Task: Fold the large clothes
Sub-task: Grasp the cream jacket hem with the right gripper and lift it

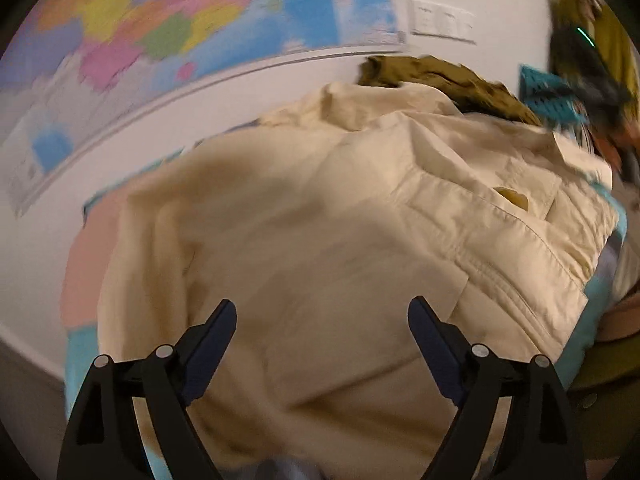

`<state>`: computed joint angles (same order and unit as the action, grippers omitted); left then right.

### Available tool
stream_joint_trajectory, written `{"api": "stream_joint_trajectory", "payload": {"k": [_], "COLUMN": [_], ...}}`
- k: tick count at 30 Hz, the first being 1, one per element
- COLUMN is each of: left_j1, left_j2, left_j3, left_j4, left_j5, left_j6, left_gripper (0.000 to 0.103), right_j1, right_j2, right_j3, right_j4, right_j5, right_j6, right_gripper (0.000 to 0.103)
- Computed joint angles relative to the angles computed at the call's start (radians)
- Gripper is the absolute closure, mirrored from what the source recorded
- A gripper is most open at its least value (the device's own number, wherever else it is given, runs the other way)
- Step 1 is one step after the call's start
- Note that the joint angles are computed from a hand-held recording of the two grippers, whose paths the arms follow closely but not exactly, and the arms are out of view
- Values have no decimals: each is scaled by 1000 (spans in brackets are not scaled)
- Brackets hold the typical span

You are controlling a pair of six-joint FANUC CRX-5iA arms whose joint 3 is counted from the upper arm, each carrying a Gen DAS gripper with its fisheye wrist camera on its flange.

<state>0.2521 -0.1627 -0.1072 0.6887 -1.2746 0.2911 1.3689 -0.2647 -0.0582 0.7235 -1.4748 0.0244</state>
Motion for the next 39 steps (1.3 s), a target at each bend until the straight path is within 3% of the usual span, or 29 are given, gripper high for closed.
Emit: {"api": "stream_joint_trajectory", "payload": {"k": [4, 7, 9, 10, 11, 13, 14, 16, 17, 18, 19, 20, 22, 24, 28, 30, 33, 36, 37, 39], "left_j1": [86, 113, 104, 92, 82, 56, 56, 68, 69, 70, 75, 88, 110, 113, 11, -71, -204, -304, -335, -389], "left_j2": [22, 30, 27, 21, 9, -22, -20, -14, -17, -27, -32, -43, -46, -48, -37, 3, 71, 154, 178, 220], "left_j3": [-3, -7, -17, -29, -42, -65, -62, -48, -41, -34, -29, -31, -30, -30, -4, 50, 130, 226, 256, 312], "left_j4": [48, 44, 22, 12, -2, -52, -64, -65, -68, -61, -38, 12, 113, 218, 247, 194, 94, 21, -5, -53], "left_j5": [-116, -198, -229, -227, -201, -126, -125, -149, -148, -143, -142, -141, -155, -163, -78, -56, -13, -22, -21, -18], "left_j6": [34, 37, 26, 22, 23, 26, 33, 44, 40, 26, 5, -34, -87, -128, -144, -94, -20, 60, 84, 121], "left_gripper": [13, 10, 7, 7, 7, 25, 26, 28, 28, 28, 28, 27, 15, 14, 12, 12, 12, 12, 12, 12], "right_j1": [162, 257, 276, 282, 281, 325, 351, 397, 407, 414, 448, 482, 563, 632, 710, 698, 636, 538, 485, 415], "right_j2": [-81, -173, -178, -176, -186, -206, -208, -219, -215, -208, -198, -199, -222, -258, -348, -360, -325, -277, -248, -235], "right_j3": [-106, -239, -279, -287, -310, -335, -334, -335, -318, -302, -289, -292, -321, -363, -502, -540, -542, -514, -481, -466], "right_j4": [-24, -3, -4, -1, 9, 44, 53, 61, 55, 58, 97, 135, 209, 224, 222, 232, 254, 216, 174, 157], "right_j5": [-94, -9, 19, 21, 48, 15, -15, -49, -77, -110, -186, -240, -356, -434, -415, -392, -439, -492, -502, -469], "right_j6": [-256, -479, -532, -545, -566, -632, -656, -688, -686, -683, -701, -727, -855, -1013, -1322, -1382, -1429, -1448, -1421, -1341], "right_gripper": [17, 17, 18, 38, 82, 88, 88, 83, 63, 50, 28, 24, 25, 23, 23, 23, 16, 13, 16, 36]}}
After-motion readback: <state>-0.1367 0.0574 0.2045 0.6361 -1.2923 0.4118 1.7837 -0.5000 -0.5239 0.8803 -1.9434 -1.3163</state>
